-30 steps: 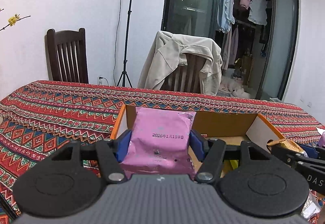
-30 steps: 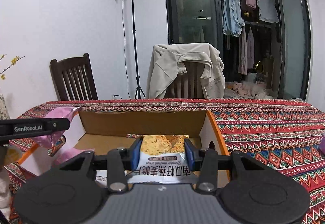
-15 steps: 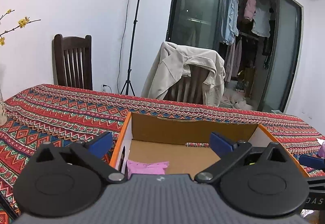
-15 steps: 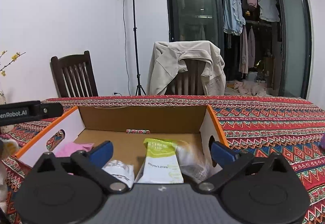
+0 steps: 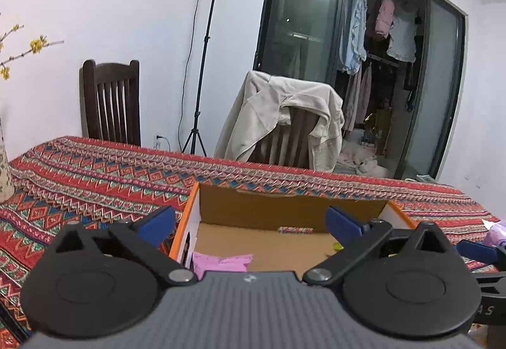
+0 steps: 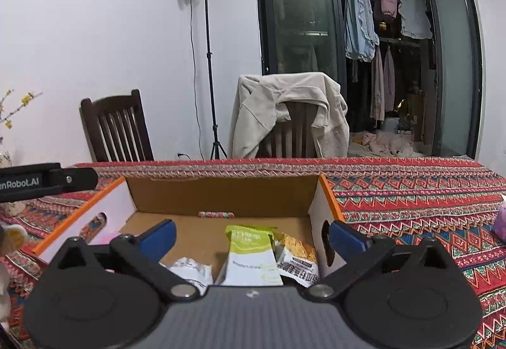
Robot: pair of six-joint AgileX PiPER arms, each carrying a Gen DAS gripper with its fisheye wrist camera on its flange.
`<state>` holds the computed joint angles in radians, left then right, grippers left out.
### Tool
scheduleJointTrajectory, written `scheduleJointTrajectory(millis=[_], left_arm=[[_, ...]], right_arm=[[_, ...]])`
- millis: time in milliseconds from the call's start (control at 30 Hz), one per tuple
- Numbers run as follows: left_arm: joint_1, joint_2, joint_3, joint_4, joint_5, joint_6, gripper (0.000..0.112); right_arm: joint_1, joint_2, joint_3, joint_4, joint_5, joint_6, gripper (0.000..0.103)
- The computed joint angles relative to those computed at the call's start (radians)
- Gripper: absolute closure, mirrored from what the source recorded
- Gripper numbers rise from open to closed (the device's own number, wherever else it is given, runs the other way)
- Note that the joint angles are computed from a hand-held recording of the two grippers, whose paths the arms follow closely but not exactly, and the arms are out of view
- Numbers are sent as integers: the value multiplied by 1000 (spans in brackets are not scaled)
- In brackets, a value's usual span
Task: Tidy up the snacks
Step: 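Move both tools back toward the snack pile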
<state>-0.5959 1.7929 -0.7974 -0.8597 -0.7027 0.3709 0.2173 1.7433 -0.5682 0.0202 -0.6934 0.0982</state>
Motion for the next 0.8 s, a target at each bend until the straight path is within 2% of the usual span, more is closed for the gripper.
scheduleJointTrajectory(millis=[133, 400, 800], left_arm=[[-24, -57, 24, -31, 2, 37, 9], [-99, -169, 119, -122, -39, 97, 9], [-297, -339, 284, -356, -147, 213, 9]], right_arm=[[-14, -70, 17, -66, 53, 64, 0], [31, -200, 132, 18, 60, 6, 0], [195, -436, 358, 269, 78, -146, 0]])
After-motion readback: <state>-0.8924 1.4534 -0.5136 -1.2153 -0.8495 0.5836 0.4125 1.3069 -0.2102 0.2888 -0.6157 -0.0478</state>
